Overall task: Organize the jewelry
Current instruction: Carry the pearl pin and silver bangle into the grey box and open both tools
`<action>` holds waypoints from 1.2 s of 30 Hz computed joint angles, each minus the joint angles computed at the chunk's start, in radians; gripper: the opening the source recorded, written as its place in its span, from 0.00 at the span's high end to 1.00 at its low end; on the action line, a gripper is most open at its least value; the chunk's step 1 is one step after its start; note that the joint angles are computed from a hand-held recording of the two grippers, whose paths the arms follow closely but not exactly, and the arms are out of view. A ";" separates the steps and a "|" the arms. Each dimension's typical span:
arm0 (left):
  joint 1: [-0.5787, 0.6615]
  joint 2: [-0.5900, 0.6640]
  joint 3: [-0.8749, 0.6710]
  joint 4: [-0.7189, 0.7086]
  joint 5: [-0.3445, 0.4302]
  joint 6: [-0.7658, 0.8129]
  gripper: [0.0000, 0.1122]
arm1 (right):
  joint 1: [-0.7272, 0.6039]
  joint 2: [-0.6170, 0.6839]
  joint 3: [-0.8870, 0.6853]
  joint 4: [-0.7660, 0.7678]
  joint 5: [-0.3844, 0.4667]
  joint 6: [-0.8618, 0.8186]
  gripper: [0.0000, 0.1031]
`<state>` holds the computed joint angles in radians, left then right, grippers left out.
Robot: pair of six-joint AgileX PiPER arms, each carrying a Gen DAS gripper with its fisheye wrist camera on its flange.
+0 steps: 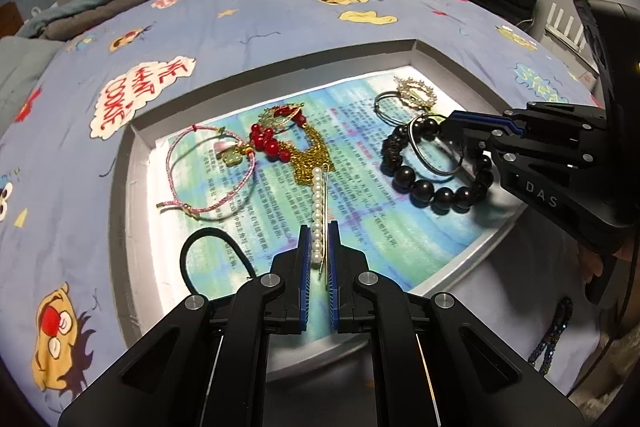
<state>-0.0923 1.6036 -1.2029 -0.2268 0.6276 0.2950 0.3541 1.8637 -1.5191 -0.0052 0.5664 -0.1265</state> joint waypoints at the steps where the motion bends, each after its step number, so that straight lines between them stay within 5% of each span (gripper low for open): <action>1: 0.000 0.002 -0.001 0.003 0.001 -0.001 0.92 | 0.002 0.001 -0.003 -0.006 0.004 0.003 0.95; 10: -0.006 0.006 -0.003 0.055 -0.006 -0.042 0.92 | 0.020 0.029 -0.042 -0.040 0.067 0.007 0.95; 36: -0.007 -0.011 0.016 0.066 -0.024 -0.060 0.88 | 0.008 -0.011 -0.013 0.020 0.054 -0.045 0.92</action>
<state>-0.0997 1.5924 -1.1867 -0.1610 0.6033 0.2348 0.3625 1.8532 -1.5316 0.0145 0.6205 -0.1717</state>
